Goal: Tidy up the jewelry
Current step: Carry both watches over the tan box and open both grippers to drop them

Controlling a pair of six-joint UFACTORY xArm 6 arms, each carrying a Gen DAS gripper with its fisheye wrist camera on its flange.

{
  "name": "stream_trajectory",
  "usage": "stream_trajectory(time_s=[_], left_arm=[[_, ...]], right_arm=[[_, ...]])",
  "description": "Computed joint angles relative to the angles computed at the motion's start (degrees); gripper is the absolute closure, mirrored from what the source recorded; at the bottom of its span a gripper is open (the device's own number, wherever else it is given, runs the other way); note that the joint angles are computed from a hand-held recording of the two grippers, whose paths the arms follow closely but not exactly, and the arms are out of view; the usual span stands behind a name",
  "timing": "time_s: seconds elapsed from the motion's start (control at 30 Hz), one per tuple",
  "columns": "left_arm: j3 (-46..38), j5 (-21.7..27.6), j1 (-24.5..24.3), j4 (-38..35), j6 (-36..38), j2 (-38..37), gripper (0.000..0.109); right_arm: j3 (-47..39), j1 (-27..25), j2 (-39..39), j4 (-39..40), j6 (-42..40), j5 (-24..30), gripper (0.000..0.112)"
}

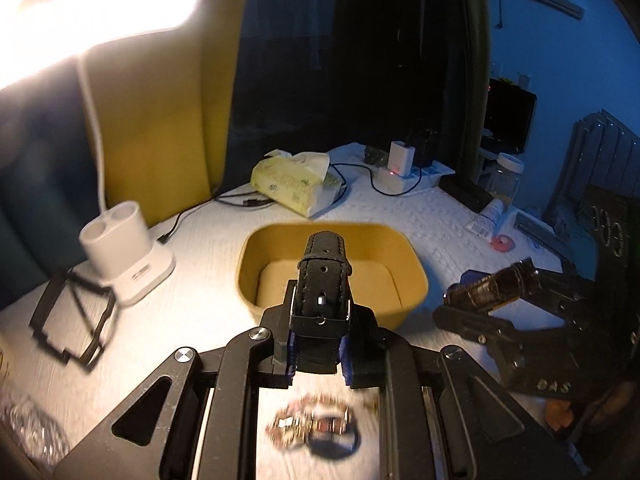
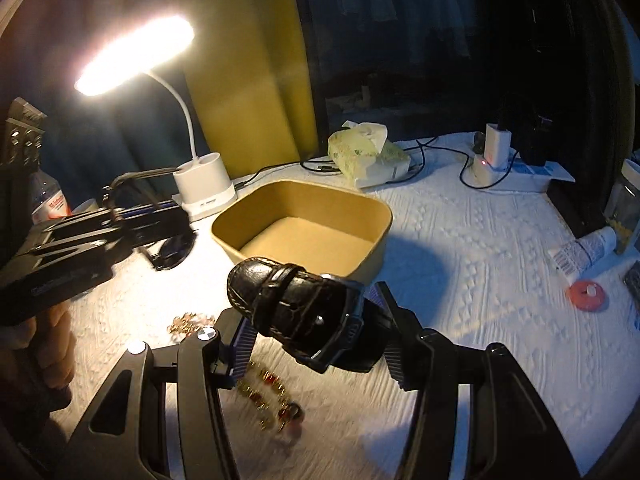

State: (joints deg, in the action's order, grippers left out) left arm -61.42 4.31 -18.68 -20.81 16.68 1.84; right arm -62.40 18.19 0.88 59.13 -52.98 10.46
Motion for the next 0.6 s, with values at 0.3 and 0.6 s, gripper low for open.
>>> stream_trajectory(time_s=[0.3, 0.6], left_arm=[[-11.05, 4.68, 0.45, -4.16, 3.71, 9.16, 0.09], [-14.5, 5.61, 2.38, 2.84, -3.32, 12.21, 0.088]], right_arm=[[-8.0, -0.7, 5.43, 3.98, -4.46, 0.94, 0.058], [-13.02, -1.21, 10.44, -3.89, 3.31, 2.73, 0.056]])
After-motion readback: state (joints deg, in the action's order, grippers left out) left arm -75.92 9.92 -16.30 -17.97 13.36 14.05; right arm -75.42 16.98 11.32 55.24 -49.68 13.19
